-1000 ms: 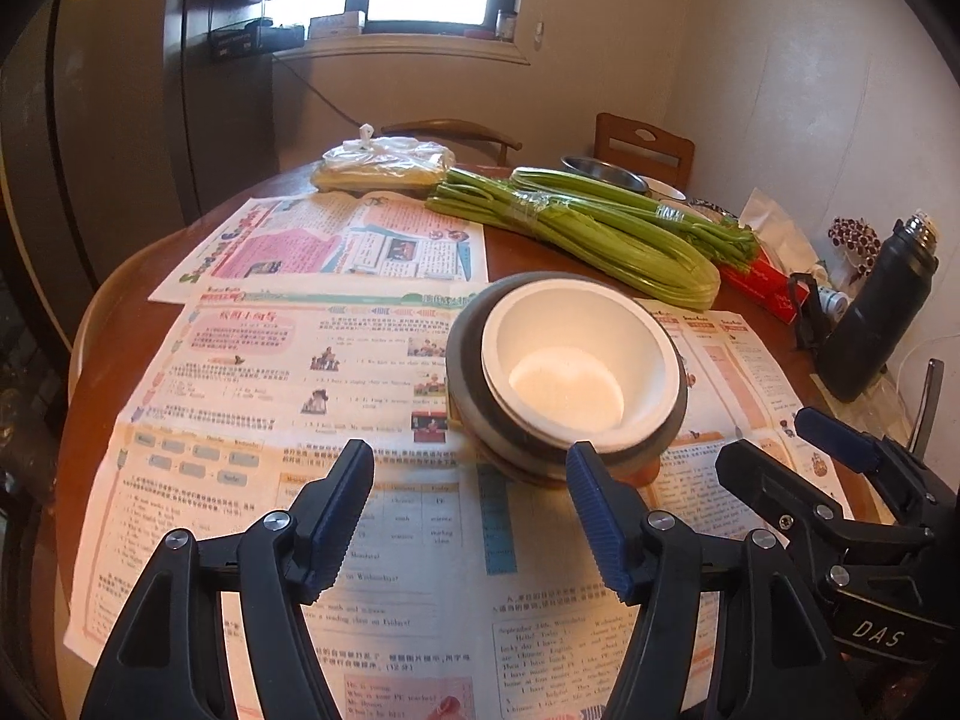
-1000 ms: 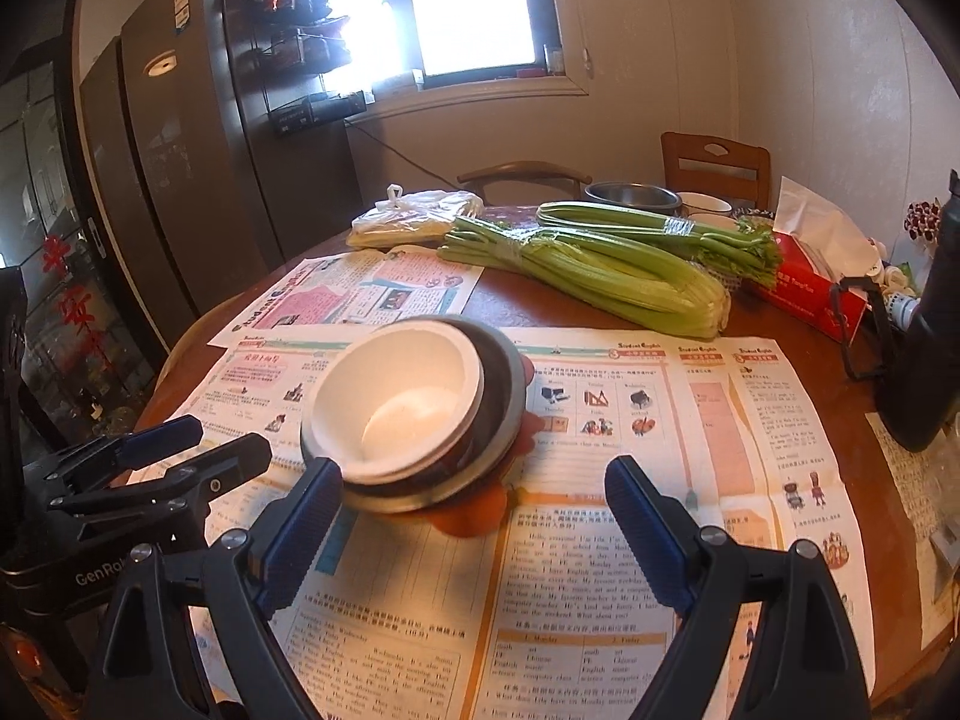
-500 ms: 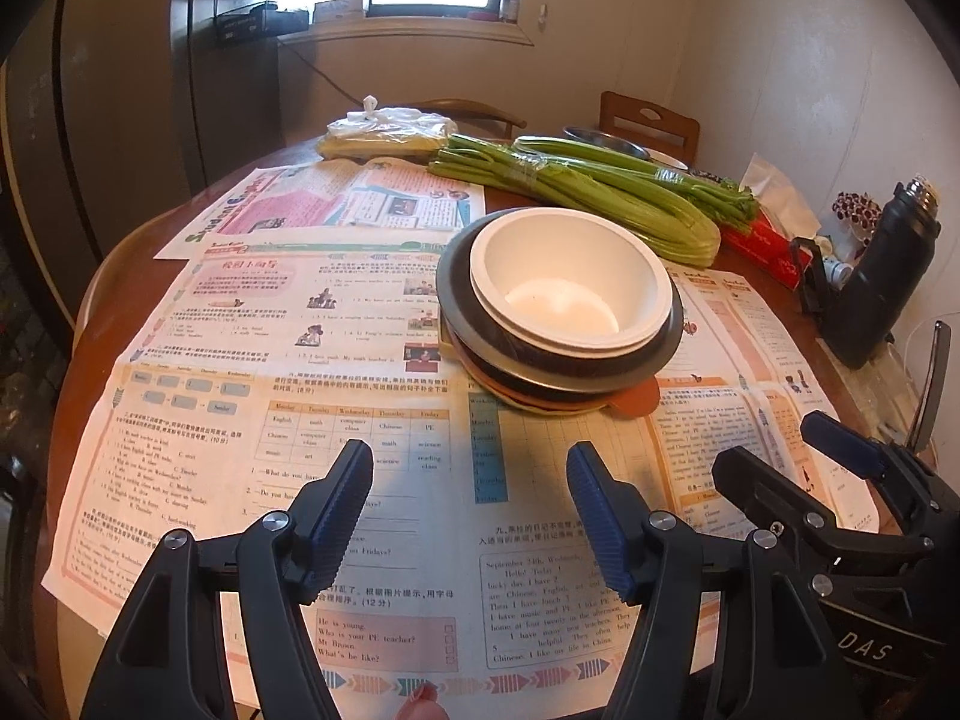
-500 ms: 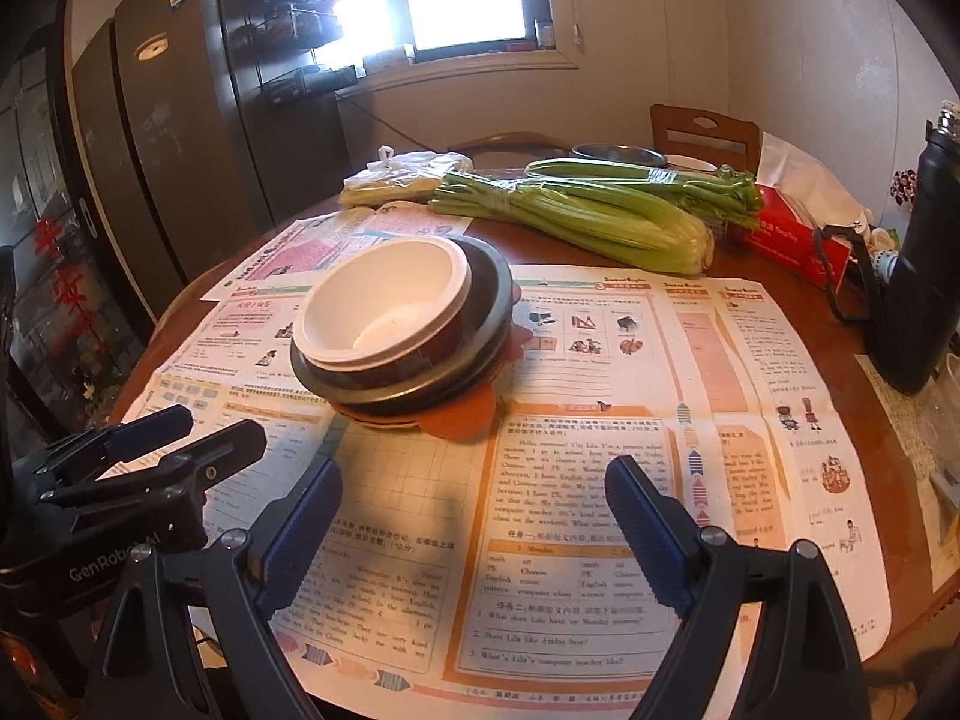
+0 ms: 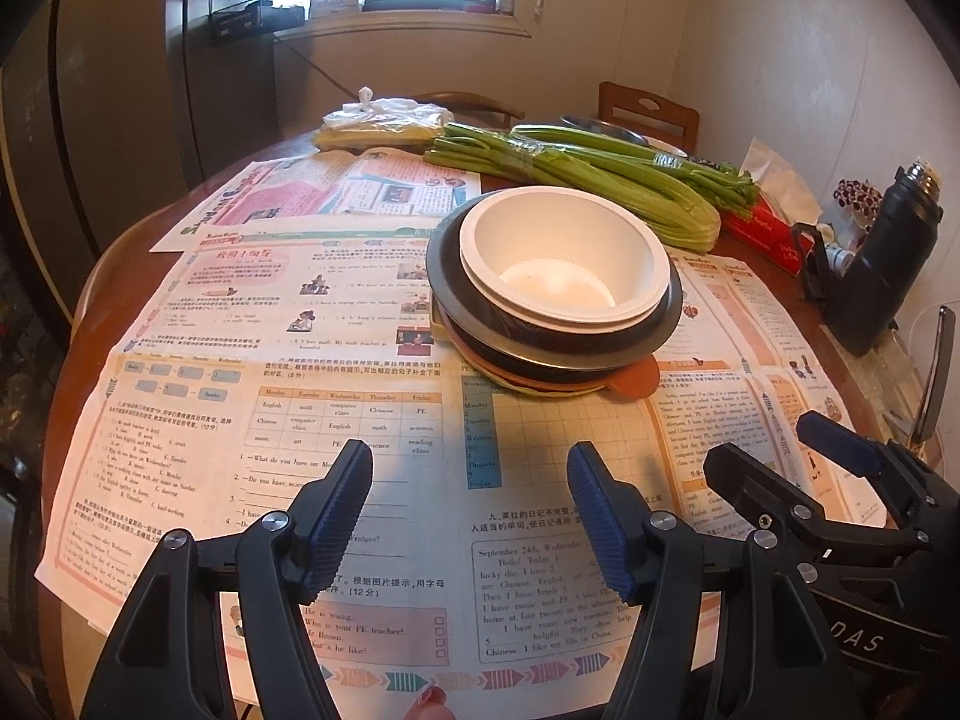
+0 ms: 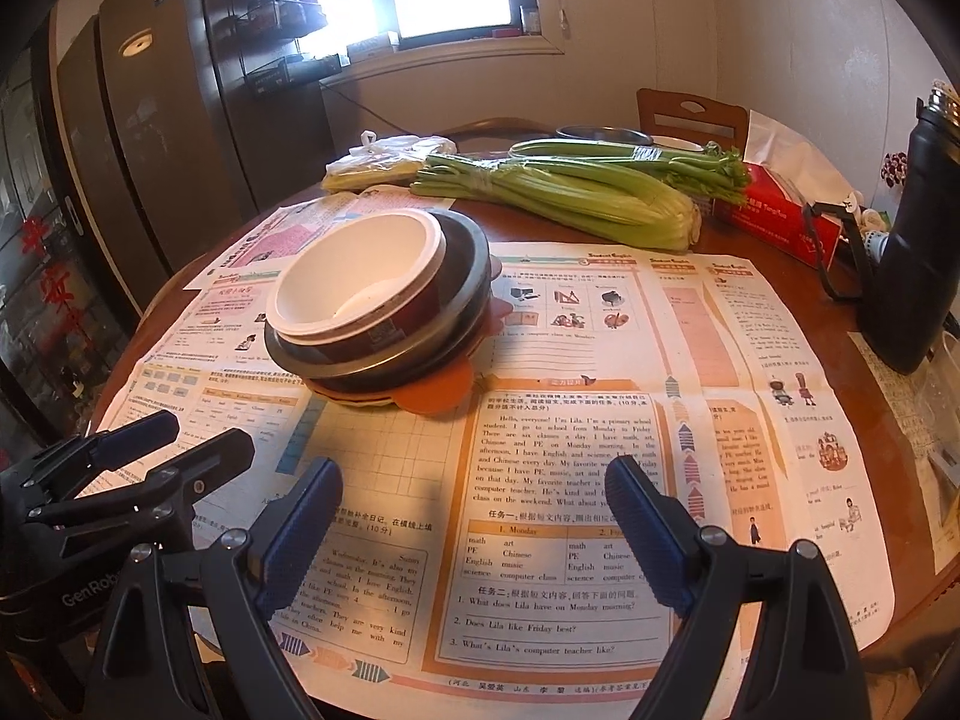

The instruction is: Organize plates and bowls

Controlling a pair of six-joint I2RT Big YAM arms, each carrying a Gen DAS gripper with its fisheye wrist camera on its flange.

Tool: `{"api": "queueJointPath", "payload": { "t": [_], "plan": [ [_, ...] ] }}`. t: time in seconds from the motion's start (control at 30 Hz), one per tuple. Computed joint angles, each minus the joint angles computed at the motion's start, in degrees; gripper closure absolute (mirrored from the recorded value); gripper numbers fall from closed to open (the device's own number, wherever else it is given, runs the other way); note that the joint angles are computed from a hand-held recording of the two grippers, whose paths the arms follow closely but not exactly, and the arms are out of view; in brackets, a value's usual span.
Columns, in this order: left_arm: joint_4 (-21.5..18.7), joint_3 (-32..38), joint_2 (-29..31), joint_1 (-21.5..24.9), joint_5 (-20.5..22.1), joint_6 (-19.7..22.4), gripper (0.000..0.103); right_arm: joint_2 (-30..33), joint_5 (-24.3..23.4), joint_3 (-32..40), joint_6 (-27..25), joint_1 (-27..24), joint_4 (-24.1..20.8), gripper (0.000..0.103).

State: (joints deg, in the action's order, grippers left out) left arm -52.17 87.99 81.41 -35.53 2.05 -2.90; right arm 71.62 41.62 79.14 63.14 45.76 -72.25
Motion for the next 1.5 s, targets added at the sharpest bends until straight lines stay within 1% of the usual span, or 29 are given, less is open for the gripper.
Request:
{"api": "queueJointPath", "payload": {
  "t": [0.3,0.73,1.5],
  "plan": [
    [-0.58,0.63,0.96,0.35,-0.65,-0.7,0.034,0.16,-0.76,-0.12,-0.47,-0.64,-0.05,0.014],
    [-1.06,1.03,1.57,0.78,-0.26,-1.15,0.034,0.75,-1.62,0.1,-0.53,-0.74,0.17,0.014],
    [-1.33,1.06,1.31,0.61,-0.51,-0.93,0.034,0.51,-1.41,0.1,0.46,-0.69,-0.58,0.014]
  ]
}}
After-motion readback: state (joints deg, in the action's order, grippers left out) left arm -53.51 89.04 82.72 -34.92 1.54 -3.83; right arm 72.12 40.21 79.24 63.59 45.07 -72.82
